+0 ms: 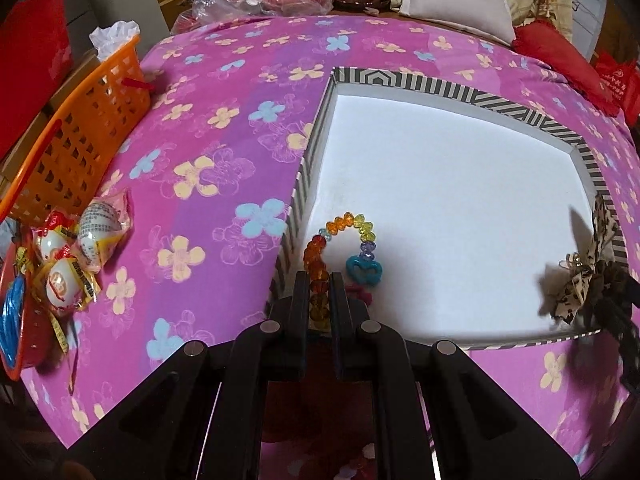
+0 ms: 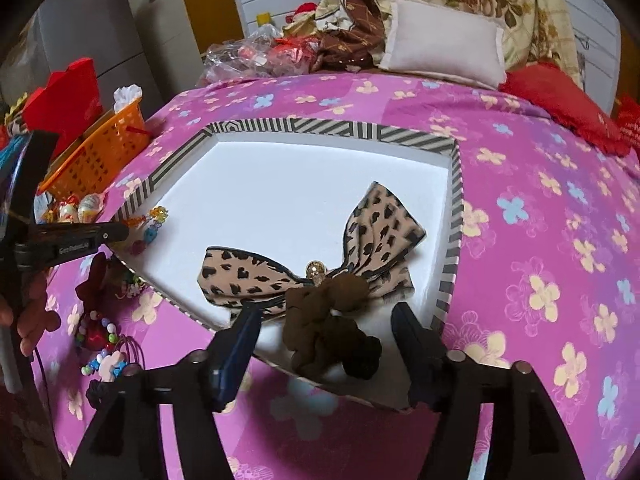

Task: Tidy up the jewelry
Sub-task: 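Carry both items into the striped box and open both tools to release, then move both tools back toward the remaining jewelry beside the box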

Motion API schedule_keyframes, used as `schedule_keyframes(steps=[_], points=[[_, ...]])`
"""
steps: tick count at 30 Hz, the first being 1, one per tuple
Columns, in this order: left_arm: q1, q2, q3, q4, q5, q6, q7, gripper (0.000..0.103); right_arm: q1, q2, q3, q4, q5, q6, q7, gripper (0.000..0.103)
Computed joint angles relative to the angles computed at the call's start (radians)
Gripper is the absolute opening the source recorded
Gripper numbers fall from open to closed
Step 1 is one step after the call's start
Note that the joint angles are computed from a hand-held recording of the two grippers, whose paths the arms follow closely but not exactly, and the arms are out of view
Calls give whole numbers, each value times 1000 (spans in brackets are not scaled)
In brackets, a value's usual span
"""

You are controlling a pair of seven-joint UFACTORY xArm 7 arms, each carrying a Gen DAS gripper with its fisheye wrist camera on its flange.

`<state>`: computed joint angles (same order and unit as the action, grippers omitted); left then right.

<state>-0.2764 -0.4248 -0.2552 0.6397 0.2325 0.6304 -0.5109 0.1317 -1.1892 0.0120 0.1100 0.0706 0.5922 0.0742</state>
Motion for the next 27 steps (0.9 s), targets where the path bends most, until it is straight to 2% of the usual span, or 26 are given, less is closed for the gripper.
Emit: schedule_keyframes(steps=[1, 3, 4, 6, 8, 13, 20, 27], points=[[0, 2, -4, 2, 2, 2, -5, 12, -4, -8, 9, 2, -4, 7, 5, 68], [-8, -2, 0, -2, -7, -5, -1, 24, -5, -40, -1, 1, -3, 27, 4, 68], [-16, -10, 5, -7, -18, -11, 5, 35, -6, -58, -9, 1, 1, 40, 4, 68], [-28, -37, 15, -22, -44, -27, 15, 49, -11, -106, -18, 2, 9, 77, 9, 69], [-37, -69, 17, -32, -64, -35, 22, 57, -17, -155, -11, 0, 14, 108, 22, 70], [-27, -180, -25, -56, -50, -10, -6, 57, -1, -319, 18, -6, 29, 214, 67, 75], [-32, -386, -86, -124, -26, 68, -56, 57, 77, -523, 121, -17, 38, 365, 181, 81], [-78, -586, -117, -201, -42, 177, -84, 57, 149, -611, 179, -13, 44, 453, 276, 81]])
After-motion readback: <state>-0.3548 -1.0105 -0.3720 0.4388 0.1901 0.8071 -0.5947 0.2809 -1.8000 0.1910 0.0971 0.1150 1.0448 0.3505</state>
